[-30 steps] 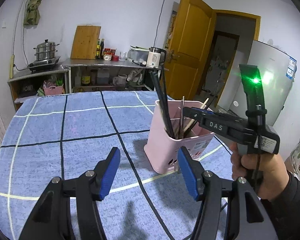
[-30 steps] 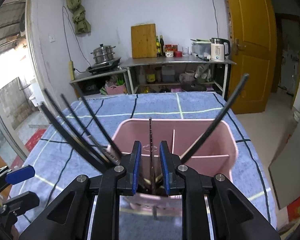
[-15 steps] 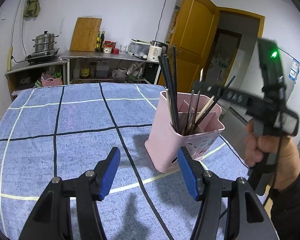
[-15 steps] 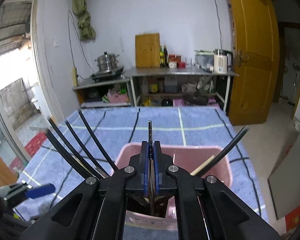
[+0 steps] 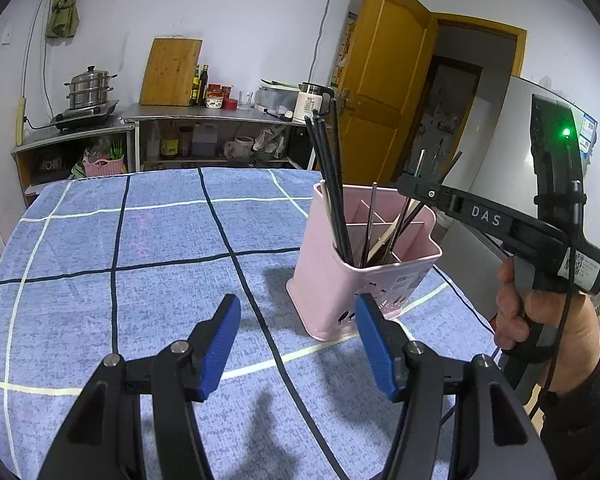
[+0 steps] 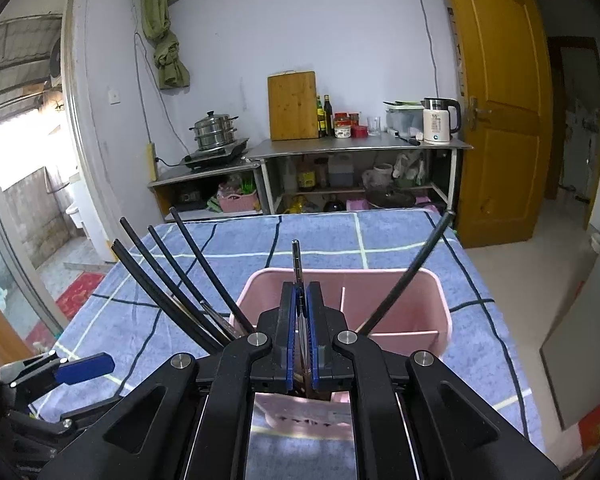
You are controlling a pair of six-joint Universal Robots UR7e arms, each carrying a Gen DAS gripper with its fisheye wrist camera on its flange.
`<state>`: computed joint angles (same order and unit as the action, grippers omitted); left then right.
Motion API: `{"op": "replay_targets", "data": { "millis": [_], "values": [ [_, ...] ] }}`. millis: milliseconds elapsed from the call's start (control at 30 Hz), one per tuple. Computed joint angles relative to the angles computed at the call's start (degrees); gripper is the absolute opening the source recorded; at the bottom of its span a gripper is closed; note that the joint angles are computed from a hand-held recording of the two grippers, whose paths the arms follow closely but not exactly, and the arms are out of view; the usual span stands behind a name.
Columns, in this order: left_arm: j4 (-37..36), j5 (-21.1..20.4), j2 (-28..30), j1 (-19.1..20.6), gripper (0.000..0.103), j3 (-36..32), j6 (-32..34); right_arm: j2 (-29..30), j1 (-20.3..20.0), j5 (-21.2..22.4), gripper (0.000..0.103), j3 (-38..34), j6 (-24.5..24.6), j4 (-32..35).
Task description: Organize utensils
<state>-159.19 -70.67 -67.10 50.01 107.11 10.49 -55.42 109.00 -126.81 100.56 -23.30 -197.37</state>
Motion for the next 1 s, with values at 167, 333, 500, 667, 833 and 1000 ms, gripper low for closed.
{"op": "replay_targets", "data": {
  "millis": [167,333,500,667,833,1000],
  "values": [
    [-0.1,0.0,-0.8,-0.3,0.062,0.6,-0.3,-0.1,0.8,-0.7,0.005,0.6,-1.0,-2.2],
    [-0.1,0.2,-1.4,-0.7,0.062,1.1,-0.5,-0.2,0.6,-1.3,0.005,1.0,-0.3,-0.8],
    [-0.1,0.3,-1.8,-1.2,0.062,1.5,-0.6,-1.6,1.0,-1.7,0.006,3.1,1.5,-1.9],
    [-1.4,0.9,-2.5,-2.0,0.062,2.8,-1.1,-3.2,2.3,-2.9,0.008,6.6,1.9,-5.1],
    [-3.5,2.4,-3.6,-3.1,0.064,5.1,-1.4,-4.8,3.8,-5.0,0.009,11.6,3.2,-7.9],
    [-4.7,4.1,-5.0,-4.5,0.064,7.4,-1.6,-6.3,5.1,-6.2,0.009,16.0,6.0,-9.6]
  ]
}}
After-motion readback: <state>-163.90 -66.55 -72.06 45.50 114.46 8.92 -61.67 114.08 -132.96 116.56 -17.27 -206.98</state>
